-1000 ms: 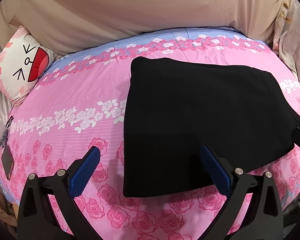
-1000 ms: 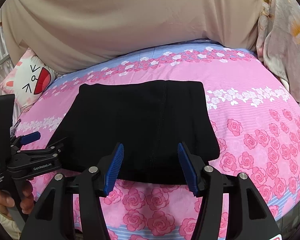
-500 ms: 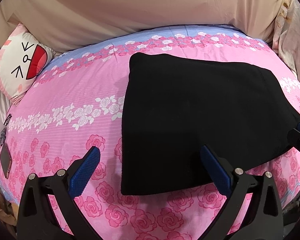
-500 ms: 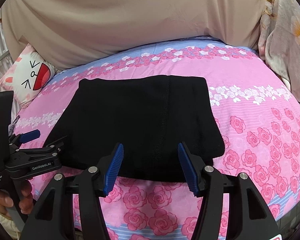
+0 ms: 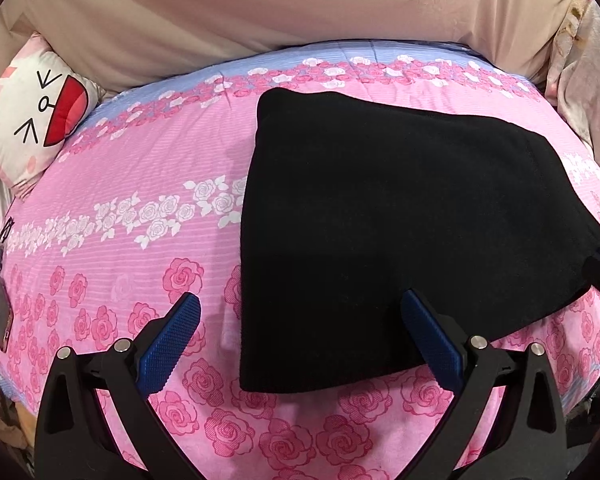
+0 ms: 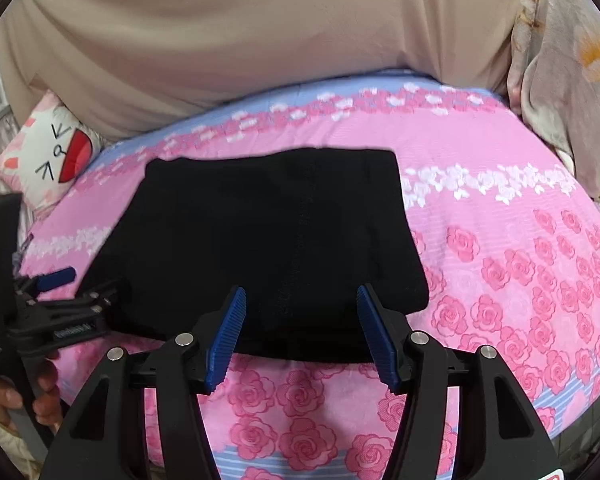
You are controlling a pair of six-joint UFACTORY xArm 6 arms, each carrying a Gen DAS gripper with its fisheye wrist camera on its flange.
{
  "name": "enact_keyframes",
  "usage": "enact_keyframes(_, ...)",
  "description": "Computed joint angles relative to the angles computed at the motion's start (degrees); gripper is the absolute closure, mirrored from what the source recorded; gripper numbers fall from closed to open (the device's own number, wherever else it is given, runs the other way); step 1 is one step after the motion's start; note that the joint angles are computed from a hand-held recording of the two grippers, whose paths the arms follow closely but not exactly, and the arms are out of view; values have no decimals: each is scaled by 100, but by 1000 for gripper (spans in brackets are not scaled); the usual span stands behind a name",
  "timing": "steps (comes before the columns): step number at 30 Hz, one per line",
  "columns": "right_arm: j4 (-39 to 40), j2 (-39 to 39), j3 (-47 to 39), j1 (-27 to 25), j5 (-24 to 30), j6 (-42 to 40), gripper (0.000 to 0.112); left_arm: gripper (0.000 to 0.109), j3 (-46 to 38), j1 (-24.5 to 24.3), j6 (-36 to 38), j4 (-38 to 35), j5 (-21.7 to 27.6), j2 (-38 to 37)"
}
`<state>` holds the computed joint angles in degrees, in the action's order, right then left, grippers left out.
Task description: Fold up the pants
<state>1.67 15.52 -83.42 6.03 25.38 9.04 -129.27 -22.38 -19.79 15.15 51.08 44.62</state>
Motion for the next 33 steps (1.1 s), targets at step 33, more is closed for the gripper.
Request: enact_keyframes(33, 1622, 1018, -1888, 889, 700, -2322, 47, 10, 1929, 631, -1741, 1852, -516, -1531)
